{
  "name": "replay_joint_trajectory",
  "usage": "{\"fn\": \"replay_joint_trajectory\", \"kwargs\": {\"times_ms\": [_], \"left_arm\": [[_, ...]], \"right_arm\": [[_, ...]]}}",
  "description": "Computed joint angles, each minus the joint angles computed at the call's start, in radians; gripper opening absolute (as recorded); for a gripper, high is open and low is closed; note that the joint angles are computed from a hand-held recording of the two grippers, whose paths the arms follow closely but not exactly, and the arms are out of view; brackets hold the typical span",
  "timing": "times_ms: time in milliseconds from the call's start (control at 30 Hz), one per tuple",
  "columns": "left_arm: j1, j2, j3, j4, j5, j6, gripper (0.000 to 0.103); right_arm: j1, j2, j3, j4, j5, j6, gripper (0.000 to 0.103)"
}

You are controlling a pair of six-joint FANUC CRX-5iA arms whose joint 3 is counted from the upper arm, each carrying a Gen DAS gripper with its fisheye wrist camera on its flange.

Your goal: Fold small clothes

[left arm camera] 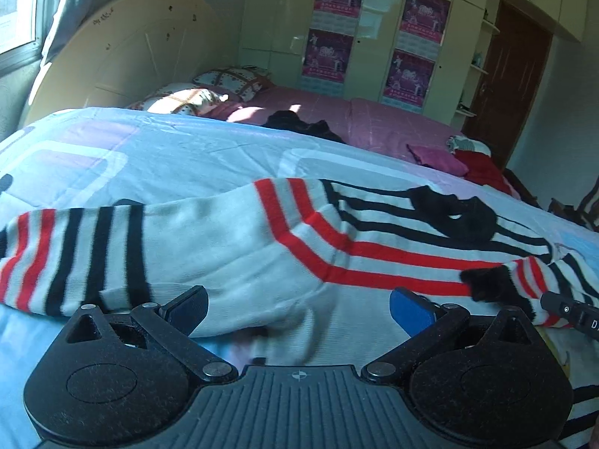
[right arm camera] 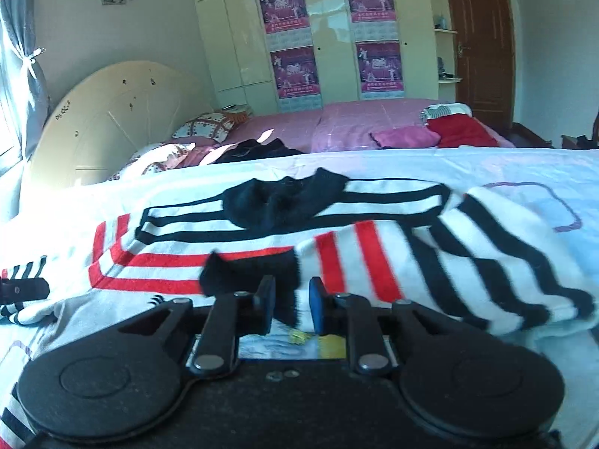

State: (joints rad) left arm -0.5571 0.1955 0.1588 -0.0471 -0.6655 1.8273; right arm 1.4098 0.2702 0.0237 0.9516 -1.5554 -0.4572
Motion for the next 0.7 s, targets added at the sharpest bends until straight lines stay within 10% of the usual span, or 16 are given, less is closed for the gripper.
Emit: {"fn": "replay_joint_trajectory", "kwargs": {"times_ms": [133,167,233,533,633,700], "left_arm": [[-0.045,0.066,-0.009,0.247,0.07,-0.142,0.098],[-0.052,0.086,-0.025,0.358,0.09,-0.203,0.073],[-0.07,0.137,-0.034,0.561,0.086,-0.291,0.059],[-0.142,0.273,-0.019,0.852,0.199,-0.325,0.058],[-0.142,0.308,0.051,0.761,0.195,-0.279,0.005],[-0.151,0.287,0.019,0.802,0.262,-0.347,0.005]], "right_arm": [[0.069,-0.076,-0.075,-0.042,-0.144,-0.091,0.021],[0.082,-0.092,-0.088,-0.056,-0.174,-0.11,0.022],[0.105,-0.125,-0.124,-0.077,-0.226,-0.145,0.022],[0.177,-0.24,-0.245,-0.134,-0.33,-0.265,0.022],[0.18,-0.257,-0.263,-0.138,-0.322,-0.279,0.022],[0.181,-0.259,-0.265,-0.135,-0.328,-0.294,0.022]]}}
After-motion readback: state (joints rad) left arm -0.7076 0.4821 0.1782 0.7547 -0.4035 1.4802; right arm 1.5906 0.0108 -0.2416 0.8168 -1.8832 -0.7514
